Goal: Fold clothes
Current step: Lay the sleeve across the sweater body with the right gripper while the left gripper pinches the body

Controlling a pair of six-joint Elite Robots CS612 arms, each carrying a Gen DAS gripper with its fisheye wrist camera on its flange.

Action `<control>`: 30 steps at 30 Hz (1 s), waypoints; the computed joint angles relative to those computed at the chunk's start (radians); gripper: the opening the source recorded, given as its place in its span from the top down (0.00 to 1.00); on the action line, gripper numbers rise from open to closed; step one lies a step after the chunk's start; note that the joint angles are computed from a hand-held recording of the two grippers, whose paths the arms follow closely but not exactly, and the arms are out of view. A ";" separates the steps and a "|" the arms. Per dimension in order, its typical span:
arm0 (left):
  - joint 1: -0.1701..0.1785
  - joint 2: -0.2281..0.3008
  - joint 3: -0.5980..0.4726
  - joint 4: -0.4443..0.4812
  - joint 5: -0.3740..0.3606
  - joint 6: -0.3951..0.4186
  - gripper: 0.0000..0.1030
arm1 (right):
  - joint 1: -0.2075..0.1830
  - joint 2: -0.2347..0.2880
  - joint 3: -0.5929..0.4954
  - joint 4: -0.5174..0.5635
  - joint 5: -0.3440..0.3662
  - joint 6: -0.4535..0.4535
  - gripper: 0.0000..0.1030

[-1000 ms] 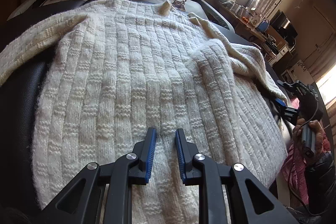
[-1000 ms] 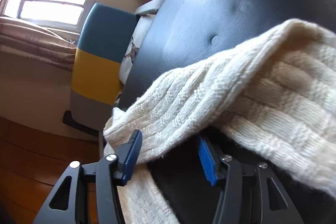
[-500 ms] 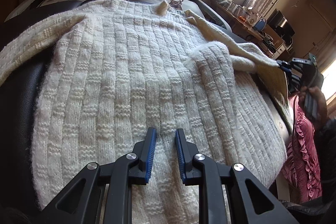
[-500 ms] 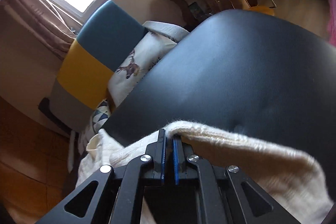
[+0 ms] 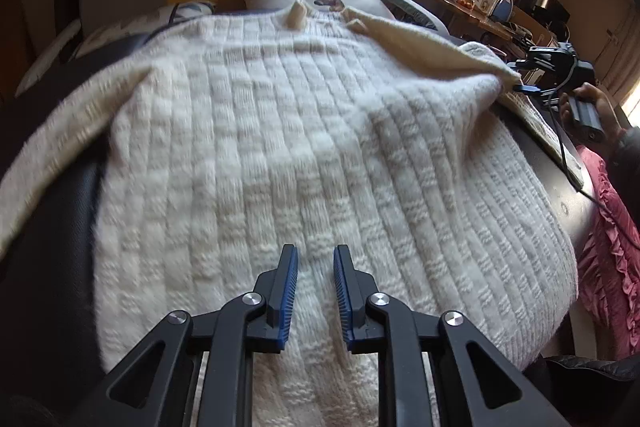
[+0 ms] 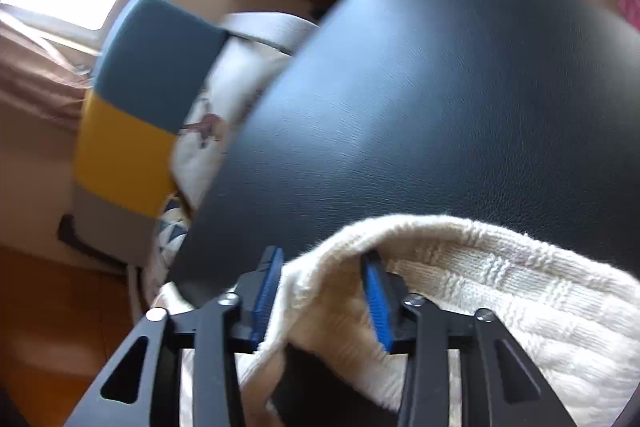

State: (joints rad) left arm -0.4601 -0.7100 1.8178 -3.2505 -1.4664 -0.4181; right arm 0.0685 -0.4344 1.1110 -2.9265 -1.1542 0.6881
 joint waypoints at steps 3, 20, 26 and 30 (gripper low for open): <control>0.006 -0.006 -0.040 -0.034 -0.029 0.095 0.83 | -0.002 -0.062 0.088 -0.044 0.007 -0.101 0.43; -0.007 0.178 -0.549 0.506 -0.275 0.654 0.76 | 0.040 -0.161 0.229 0.141 -0.370 -0.530 0.43; 0.023 0.230 -0.619 0.564 -0.368 0.509 0.90 | 0.047 -0.134 0.197 0.237 -0.442 -0.591 0.44; 0.055 0.260 -0.632 0.529 -0.479 0.367 0.91 | 0.043 -0.140 0.214 0.238 -0.467 -0.610 0.44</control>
